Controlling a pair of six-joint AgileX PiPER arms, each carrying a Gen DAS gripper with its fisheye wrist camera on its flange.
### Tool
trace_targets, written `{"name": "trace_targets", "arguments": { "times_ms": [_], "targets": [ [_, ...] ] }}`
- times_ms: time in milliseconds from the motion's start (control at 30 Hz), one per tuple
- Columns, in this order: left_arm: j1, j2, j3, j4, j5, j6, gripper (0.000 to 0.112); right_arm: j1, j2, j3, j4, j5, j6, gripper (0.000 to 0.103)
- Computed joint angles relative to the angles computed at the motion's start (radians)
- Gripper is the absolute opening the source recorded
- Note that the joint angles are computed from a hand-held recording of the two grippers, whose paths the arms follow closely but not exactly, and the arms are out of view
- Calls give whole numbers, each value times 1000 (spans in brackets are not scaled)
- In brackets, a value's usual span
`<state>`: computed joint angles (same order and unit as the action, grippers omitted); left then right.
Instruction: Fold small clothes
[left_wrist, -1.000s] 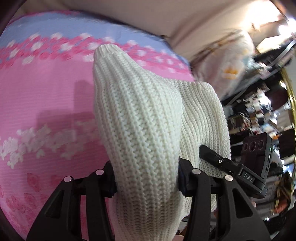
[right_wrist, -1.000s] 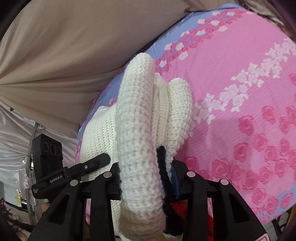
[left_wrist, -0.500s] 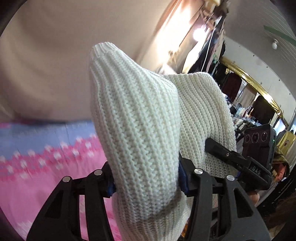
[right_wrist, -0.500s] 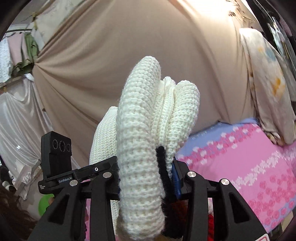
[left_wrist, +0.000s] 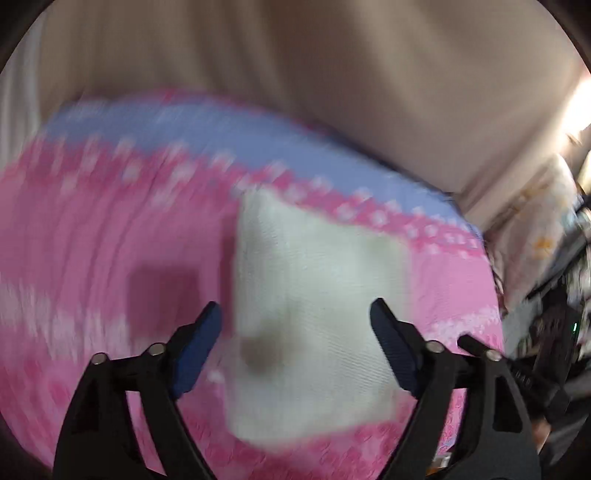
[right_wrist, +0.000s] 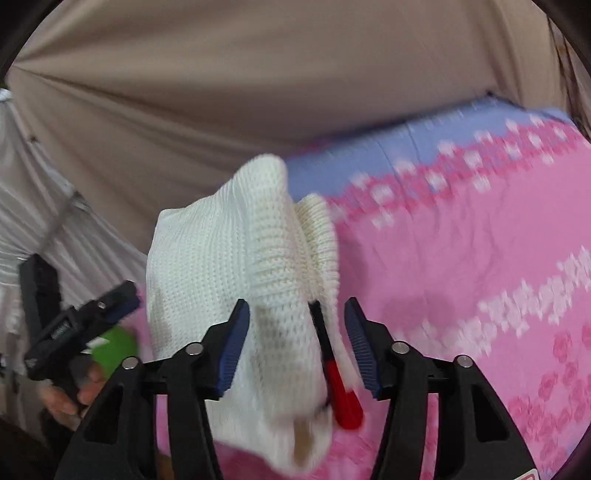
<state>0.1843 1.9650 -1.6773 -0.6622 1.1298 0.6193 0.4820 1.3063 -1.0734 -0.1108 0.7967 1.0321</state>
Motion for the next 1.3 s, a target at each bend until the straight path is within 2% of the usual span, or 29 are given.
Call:
{"name": "trace_targets", "arguments": {
  "times_ms": [67, 167, 300, 367, 400, 433, 467, 567, 633, 700, 733, 767, 800, 867, 1000, 1033, 1100, 1233, 1267, 1300],
  "targets": [
    [42, -19, 83, -16, -43, 26, 78, 48, -11, 68, 58, -83, 16, 38],
    [58, -104, 230, -12, -133, 99, 82, 132, 41, 6, 2, -19, 33, 42],
    [-27, -167, 327, 73, -205, 69, 82, 92, 148, -74, 50, -20, -61, 58],
    [-65, -192, 379, 135, -258, 38, 82, 89, 225, -119, 7, 17, -58, 58],
    [-80, -194, 401, 174, -287, 18, 82, 87, 264, -142, 12, 29, -78, 53],
    [-84, -185, 400, 200, -290, 3, 82, 74, 296, -152, 54, 22, -123, 42],
    [-95, -181, 404, 231, -299, -20, 82, 61, 307, -152, 88, 13, -149, 9],
    [-123, -188, 433, 334, -375, -80, 82, 87, 251, -168, -17, -6, -56, 10],
    [-129, -167, 419, 372, -373, -113, 82, 97, 241, -187, -75, 27, -48, 10],
    [-130, -141, 411, 383, -373, -134, 84, 45, 299, -147, 27, 24, -141, 11],
    [-137, -133, 410, 400, -372, -149, 84, 18, 322, -97, 93, -14, -193, 11],
    [-144, -127, 409, 417, -374, -163, 84, 8, 304, -46, 120, -74, -204, 9],
    [-148, -132, 415, 434, -383, -178, 84, 11, 277, -27, 117, -94, -175, 10],
    [-153, -162, 432, 441, -398, -175, 83, 35, 238, -50, 78, -55, -99, 16],
    [-172, -222, 460, 484, -434, -196, 82, 150, 173, -120, -165, 70, 126, 20],
    [-172, -230, 459, 481, -432, -193, 82, 176, 177, -155, -215, 103, 138, 18],
    [-175, -234, 452, 480, -423, -201, 82, 177, 212, -203, -213, 103, 77, 5],
    [-194, -220, 443, 510, -422, -227, 82, 103, 372, -254, -122, 91, -83, 0],
    [-201, -217, 447, 527, -432, -240, 82, 76, 388, -226, -93, 66, -106, 0],
    [-207, -214, 450, 538, -439, -247, 82, 54, 399, -187, -87, 2, -102, 0]
  ]
}}
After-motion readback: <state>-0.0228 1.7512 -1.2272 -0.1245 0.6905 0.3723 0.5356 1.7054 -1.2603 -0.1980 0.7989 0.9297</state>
